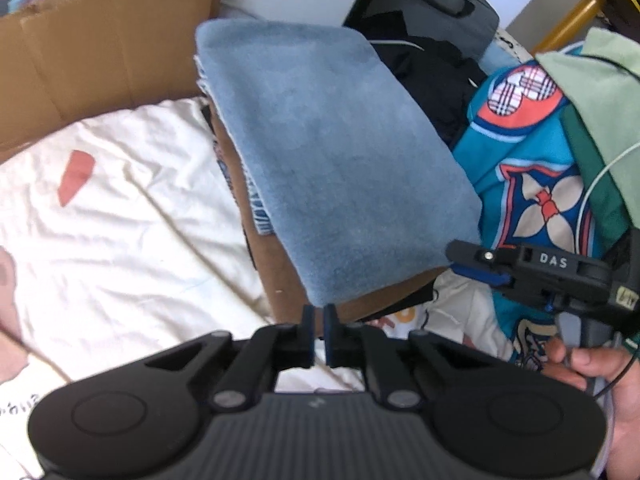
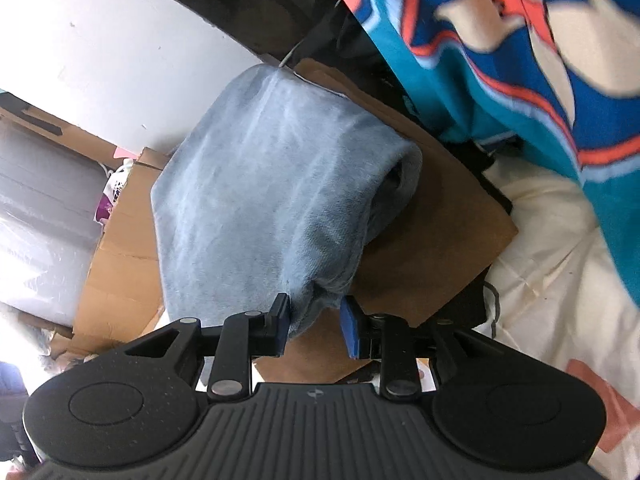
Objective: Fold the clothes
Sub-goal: 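Open both tools and pull them back from the pants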
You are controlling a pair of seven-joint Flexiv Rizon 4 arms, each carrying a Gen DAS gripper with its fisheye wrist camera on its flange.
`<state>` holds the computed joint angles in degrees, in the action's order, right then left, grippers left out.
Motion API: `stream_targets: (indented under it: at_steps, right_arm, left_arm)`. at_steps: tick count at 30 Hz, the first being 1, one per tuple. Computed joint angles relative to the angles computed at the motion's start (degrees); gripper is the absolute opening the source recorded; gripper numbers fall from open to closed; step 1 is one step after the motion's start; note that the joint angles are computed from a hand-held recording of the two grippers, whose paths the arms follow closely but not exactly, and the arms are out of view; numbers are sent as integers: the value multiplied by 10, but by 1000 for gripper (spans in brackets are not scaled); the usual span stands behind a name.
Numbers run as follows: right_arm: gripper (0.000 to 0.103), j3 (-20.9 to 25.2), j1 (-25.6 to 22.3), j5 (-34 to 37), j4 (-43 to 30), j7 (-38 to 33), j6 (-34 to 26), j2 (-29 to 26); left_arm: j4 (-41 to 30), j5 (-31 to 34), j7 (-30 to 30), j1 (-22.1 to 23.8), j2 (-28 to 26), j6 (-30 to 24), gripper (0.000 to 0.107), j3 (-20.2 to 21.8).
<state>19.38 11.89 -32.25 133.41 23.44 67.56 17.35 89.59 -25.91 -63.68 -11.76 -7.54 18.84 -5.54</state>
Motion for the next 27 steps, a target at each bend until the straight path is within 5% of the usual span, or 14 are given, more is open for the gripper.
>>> stream_targets:
  at_steps: [4, 6, 11, 15, 20, 27]
  right_arm:
    - [37, -2, 31, 49, -36, -49, -79, 17]
    - [47, -3, 43, 70, -57, -76, -123, 23]
    - [75, 5, 53, 85, -100, -107, -196, 31]
    - [84, 9, 56, 90, -132, -119, -240, 40]
    - [94, 9, 70, 104, -193, -161, -317, 34]
    - [97, 12, 84, 109, -284, -205, -397, 12]
  left_arm:
    - [-30, 15, -23, 4, 6, -20, 26, 2]
    - [-43, 15, -31, 5, 6, -26, 49, 2]
    - [-75, 37, -58, 5, 13, -40, 66, 4]
    - [-94, 47, -70, 6, 23, -43, 87, 6]
    - [-122, 59, -80, 10, 30, -62, 90, 8]
    - [-176, 72, -88, 28, 40, -117, 97, 17]
